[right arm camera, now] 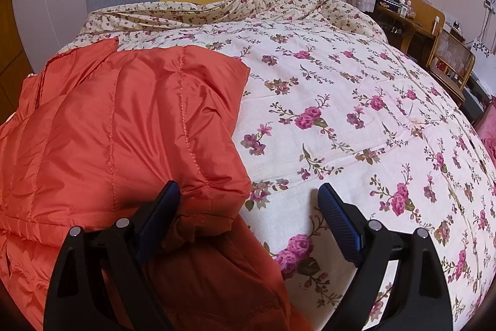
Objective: Fold large clothes
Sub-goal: 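Grasp the other sleeve cuff with the left tool and lift it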
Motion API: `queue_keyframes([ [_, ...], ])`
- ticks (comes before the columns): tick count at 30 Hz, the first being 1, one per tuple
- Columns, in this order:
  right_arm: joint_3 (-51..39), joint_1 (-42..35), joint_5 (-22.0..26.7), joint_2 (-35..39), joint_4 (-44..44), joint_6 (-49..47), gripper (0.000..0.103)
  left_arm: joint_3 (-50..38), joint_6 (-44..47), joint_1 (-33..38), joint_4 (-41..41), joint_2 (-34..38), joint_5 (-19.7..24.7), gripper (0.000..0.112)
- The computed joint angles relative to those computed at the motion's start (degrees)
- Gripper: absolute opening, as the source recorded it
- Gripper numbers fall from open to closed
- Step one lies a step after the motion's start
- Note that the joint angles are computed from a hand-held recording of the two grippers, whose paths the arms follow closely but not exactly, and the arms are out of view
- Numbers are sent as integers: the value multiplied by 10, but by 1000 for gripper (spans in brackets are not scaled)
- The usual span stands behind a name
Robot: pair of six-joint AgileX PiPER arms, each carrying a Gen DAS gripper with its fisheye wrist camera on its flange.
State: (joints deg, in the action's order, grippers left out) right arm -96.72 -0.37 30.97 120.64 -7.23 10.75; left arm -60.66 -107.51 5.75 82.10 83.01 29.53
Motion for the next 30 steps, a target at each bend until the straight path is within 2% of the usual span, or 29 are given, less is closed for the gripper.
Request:
queue_keyframes([
  [5, 0, 0, 0, 0, 1, -1, 90, -36, -15, -89, 52, 37, 32, 14],
  [14, -1, -4, 0, 1, 19, -15, 90, -112, 31, -211, 105, 123, 63, 14],
  [24, -2, -6, 0, 1, 25, -21, 90, -190, 199, -282, 69, 230, 52, 14],
  [30, -2, -7, 0, 2, 31, -24, 91, -242, 359, -303, -9, 298, 47, 14],
])
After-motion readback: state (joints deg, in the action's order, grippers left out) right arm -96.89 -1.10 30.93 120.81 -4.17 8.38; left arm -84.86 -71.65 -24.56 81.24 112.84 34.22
